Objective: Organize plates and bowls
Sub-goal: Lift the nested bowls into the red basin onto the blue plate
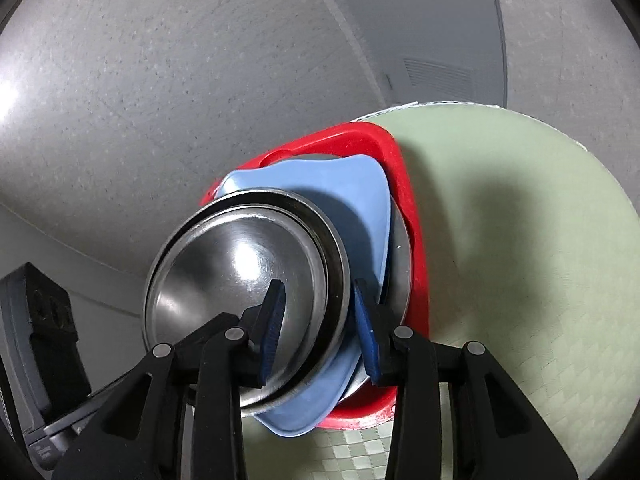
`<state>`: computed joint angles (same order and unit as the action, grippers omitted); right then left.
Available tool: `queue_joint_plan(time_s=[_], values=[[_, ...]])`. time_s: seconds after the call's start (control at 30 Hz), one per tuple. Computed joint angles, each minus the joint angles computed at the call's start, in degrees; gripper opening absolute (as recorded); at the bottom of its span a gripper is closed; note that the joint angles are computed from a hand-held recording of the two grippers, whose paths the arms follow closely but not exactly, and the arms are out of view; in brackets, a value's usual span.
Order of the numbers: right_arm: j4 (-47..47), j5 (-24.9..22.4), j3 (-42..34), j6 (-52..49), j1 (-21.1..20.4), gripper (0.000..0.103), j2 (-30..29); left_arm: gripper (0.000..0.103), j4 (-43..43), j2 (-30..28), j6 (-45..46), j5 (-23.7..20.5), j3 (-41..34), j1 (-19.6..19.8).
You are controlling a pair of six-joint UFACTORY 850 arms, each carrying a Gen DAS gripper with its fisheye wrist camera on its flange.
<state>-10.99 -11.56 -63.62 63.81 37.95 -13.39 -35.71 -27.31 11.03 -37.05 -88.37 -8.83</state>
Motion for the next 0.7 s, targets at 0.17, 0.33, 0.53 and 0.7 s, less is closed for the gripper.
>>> queue_joint_plan(time_s=[0.17,0.33,0.53,0.7], values=[[-8.6,-0.1,-0.1,9.7,0.9,0.034,0.2,0.073,-0.2,-2.7,0.9,0.1,-2.3,-0.4],[-20.3,-1.6,-0.3,21.1,2.2,0.049,1.1,0.095,-1.5,-0.2,3.0,3.0,0.5,0.1],[-27.2,-3.6,-0.6,27.6,3.7,0.053,0.9,0.096,-2.0,4.0,7.3,6.1,5.8,0.2],[-39.7,-9.7,0.5,38.0,7.3,0.061,2.7,0.101,-2.2,9.3,11.6,12.5,12.2,-0.5]])
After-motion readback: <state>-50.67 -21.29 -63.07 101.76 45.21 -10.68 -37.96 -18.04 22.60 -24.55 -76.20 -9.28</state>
